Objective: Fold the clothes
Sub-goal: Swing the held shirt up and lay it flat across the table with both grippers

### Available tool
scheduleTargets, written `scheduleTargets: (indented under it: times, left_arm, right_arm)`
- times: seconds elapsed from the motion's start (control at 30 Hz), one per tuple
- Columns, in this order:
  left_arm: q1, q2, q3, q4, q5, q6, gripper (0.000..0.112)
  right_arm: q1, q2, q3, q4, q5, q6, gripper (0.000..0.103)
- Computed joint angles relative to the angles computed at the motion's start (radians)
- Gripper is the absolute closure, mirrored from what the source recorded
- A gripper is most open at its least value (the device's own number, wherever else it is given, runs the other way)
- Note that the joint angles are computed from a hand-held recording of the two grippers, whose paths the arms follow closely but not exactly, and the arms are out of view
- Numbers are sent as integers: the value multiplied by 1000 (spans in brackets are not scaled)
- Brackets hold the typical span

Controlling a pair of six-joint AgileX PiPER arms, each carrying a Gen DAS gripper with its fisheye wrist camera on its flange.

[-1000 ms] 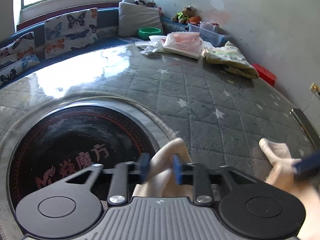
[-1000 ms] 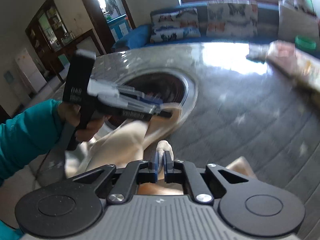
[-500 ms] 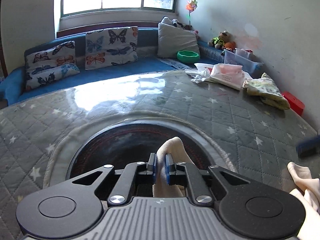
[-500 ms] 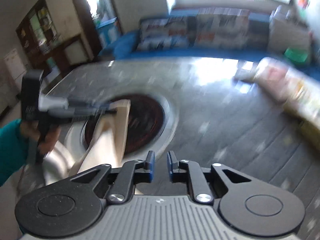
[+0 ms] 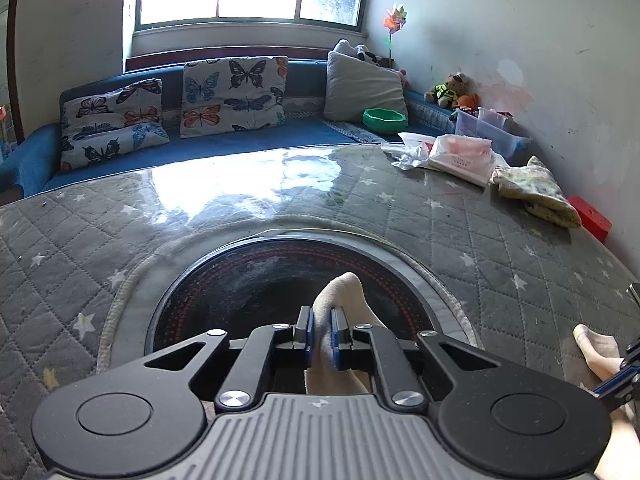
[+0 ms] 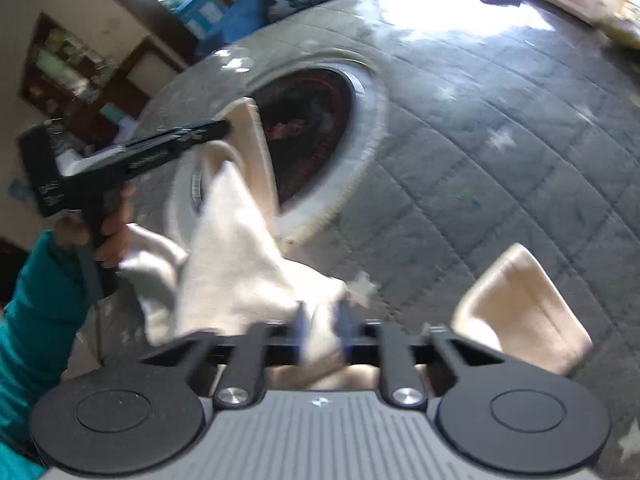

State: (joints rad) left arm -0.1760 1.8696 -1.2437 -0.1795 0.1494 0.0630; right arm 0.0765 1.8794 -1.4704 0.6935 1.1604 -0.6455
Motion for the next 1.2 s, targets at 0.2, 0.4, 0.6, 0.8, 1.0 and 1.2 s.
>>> scheduleTargets:
  times: [0.2, 0.4, 0.6, 0.8, 1.0, 1.2]
  left_arm:
    - [22, -15, 4, 321, -9, -361, 103]
    - [81, 6, -43, 563, -10, -667, 103]
    - [85, 123, -202, 815, 88, -894, 103]
    - [121, 244, -353, 642, 188, -739, 101]
    - [138, 298, -417, 692, 259, -800, 93]
    - [150, 246, -344, 722, 267, -864, 81]
  right_arm:
    - [71, -26, -93, -55, -193, -88, 99]
    - [183, 10, -139, -186, -601, -186, 99]
    - [282, 265, -363, -523, -741, 113, 99]
    - [311, 520, -721, -619, -557, 285, 96]
    - [275, 597, -901, -447, -318, 160, 69]
    - [287, 609, -894, -454, -223, 144, 59]
